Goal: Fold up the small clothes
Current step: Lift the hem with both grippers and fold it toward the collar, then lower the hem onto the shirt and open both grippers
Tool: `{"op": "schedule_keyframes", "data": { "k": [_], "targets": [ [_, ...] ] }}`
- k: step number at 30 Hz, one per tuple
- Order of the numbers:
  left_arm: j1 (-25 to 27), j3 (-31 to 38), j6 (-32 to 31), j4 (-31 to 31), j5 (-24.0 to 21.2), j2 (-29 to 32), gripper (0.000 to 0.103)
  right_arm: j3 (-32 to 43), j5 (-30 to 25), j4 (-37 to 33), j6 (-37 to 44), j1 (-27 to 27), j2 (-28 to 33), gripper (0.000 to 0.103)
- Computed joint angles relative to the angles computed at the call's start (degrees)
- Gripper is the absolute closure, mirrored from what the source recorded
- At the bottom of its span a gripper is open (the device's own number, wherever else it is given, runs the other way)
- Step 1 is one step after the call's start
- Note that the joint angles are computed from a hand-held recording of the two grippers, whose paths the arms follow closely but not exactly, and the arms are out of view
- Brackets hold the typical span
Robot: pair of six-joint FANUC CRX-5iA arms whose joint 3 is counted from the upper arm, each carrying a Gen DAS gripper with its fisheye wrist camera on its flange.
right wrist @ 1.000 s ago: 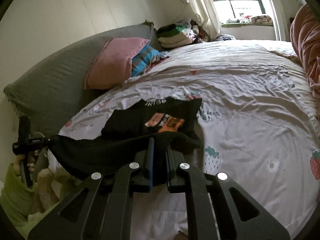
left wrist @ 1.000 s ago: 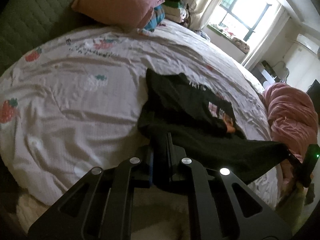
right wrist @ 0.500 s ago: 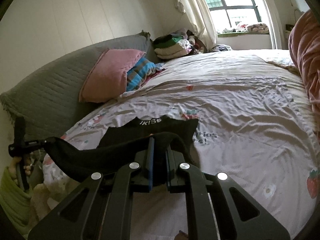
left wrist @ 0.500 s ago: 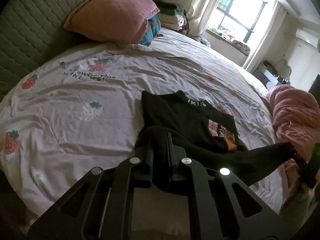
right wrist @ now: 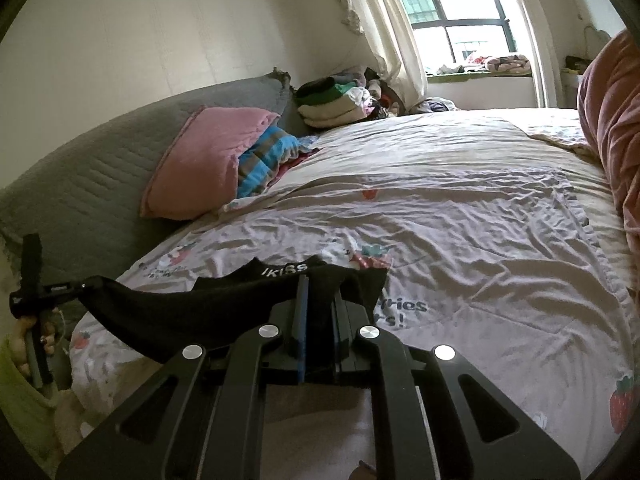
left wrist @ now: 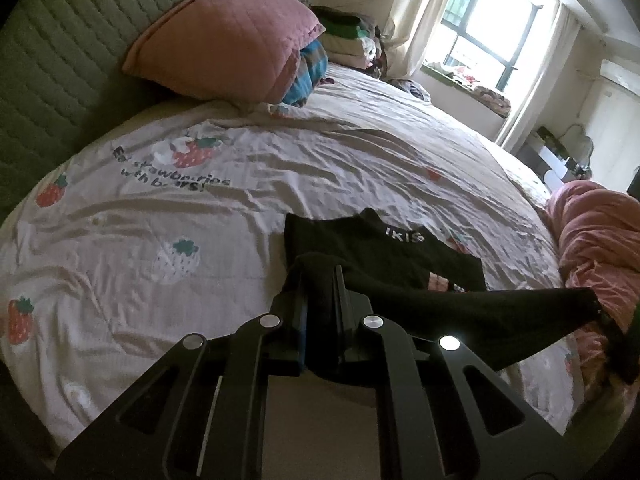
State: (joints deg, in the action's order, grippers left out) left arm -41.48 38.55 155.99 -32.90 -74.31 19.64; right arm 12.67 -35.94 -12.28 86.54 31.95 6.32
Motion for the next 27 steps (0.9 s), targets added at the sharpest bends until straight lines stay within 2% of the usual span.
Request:
{"op": "schedule_keyframes", "data": {
  "k": [6,13,27],
  "targets": [
    [1.36,1.98,-1.67,0.11,-0.28,1.84,0.1,2.53,-0.08,2.91,-2.66,0.15,3.34,0.095],
    [2.83,2.74,-2.7,0.64,0.07,3.13,0.1,3.75,1.04,10.0,-7.58,1.36,6.84,0.095],
    [5.52,2.86,-3.87,2.13,1.08,5.57,0.099,7.37,0.03,14.17,-10.2,1.83,12.29,0.095]
  ]
}}
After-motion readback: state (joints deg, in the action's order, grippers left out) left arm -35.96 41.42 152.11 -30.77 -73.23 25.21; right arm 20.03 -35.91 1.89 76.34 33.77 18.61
